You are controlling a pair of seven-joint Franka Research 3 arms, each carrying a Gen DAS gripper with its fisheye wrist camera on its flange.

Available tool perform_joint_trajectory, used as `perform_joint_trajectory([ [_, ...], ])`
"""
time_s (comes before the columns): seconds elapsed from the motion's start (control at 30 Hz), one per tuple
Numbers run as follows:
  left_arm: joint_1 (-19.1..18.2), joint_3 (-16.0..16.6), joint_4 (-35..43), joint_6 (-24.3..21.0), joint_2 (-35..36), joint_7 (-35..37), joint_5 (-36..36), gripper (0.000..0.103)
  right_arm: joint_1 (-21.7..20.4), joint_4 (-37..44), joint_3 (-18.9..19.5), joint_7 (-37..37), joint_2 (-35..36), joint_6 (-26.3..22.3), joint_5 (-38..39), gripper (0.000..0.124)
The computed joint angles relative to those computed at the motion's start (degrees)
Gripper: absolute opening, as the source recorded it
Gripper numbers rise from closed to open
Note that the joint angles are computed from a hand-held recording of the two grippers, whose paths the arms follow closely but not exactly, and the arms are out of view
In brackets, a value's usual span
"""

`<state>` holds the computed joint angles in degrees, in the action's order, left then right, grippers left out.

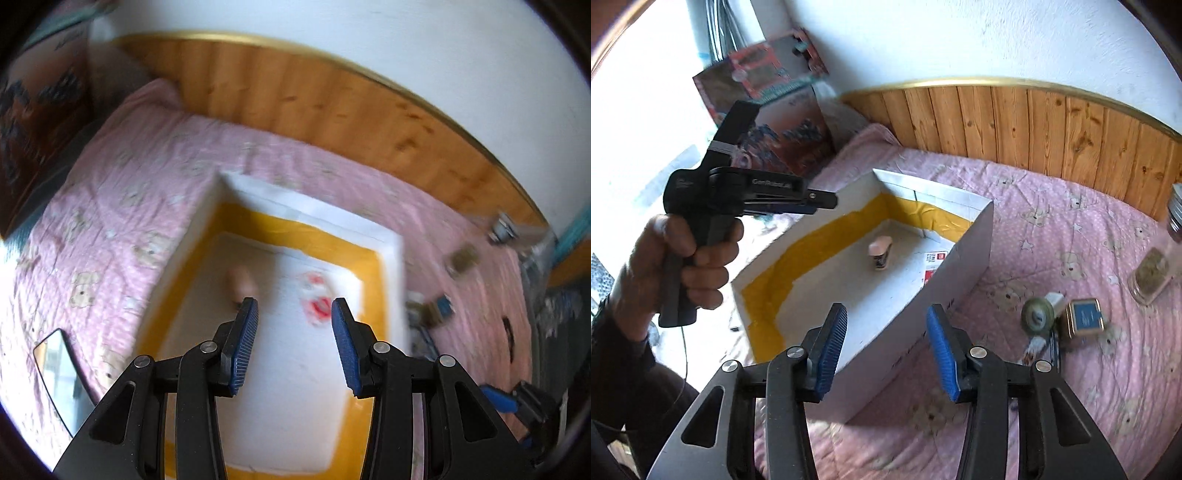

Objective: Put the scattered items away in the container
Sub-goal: 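Move both grippers back to the pink binder clip and purple figure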

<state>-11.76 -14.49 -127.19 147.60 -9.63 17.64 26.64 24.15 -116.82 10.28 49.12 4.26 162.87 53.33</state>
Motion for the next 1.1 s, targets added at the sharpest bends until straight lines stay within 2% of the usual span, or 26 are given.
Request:
perform_joint_trajectory([
  [0.2,-5.5,-4.1,7.9,1.2,6.9,3.3,3.6,0.044,1.4,-9.9,-1.8,-12.1,-8.7,5.4,17.2,0.047],
  [0.27,-8.0,-4.7,11.9,0.5,11.3,6.5,3.6,0.044,1.5,-12.5,-2.8,-11.3,-10.0,6.6,18.3,0.047],
  [0.3,-9.1,-4.7,13.3,0.1,13.0,7.8,3.2,0.044,0.9,-13.8,-3.1,-7.2,-10.2,7.1,14.9,0.047],
  [0.4,-12.2,-4.3,18.5,-2.1,19.1,11.7,2.1,0.044,-3.2,-17.6,-2.3,16.1,-9.5,8.6,-7.7,0.047],
  [0.47,-13.8,-3.6,20.8,-3.4,22.0,12.8,1.5,0.044,-5.2,-18.3,-3.1,26.4,-8.3,6.5,-17.3,0.047],
  [0.5,-14.3,-3.2,21.8,-4.0,23.5,13.1,1.1,0.044,-5.8,-18.4,-3.7,29.9,-7.5,5.4,-20.2,0.048],
  [0.57,-15.0,-2.4,22.6,-4.7,25.5,13.3,0.2,0.044,-6.2,-18.1,-4.9,32.2,-6.2,3.6,-21.4,0.048],
  [0.63,-15.4,-1.4,23.7,-5.7,27.9,12.7,-0.6,0.044,-6.8,-18.1,-5.4,35.9,-5.1,2.9,-24.7,0.055],
  [0.73,-15.2,-0.2,23.1,-4.4,29.7,10.8,-1.6,0.045,-6.8,-18.5,-5.5,35.8,-4.0,4.4,-25.0,0.061],
  [0.93,-16.1,1.7,24.1,-4.2,33.5,7.2,0.1,0.047,-6.4,-13.6,-3.4,19.8,-0.2,6.1,-13.6,0.061],
  [1.0,-16.6,2.4,24.2,-3.1,34.2,5.7,1.3,0.050,-6.6,-10.8,-2.1,13.9,2.2,6.0,-10.1,0.051],
  [1.07,-17.0,3.2,23.7,-1.3,34.1,3.8,3.2,0.050,-6.0,-8.6,-2.6,15.1,4.9,5.1,-13.7,0.037],
  [1.1,-16.7,2.9,23.5,-0.7,34.2,4.4,3.1,0.050,-5.8,-7.5,-3.2,16.8,6.4,4.7,-15.7,0.034],
])
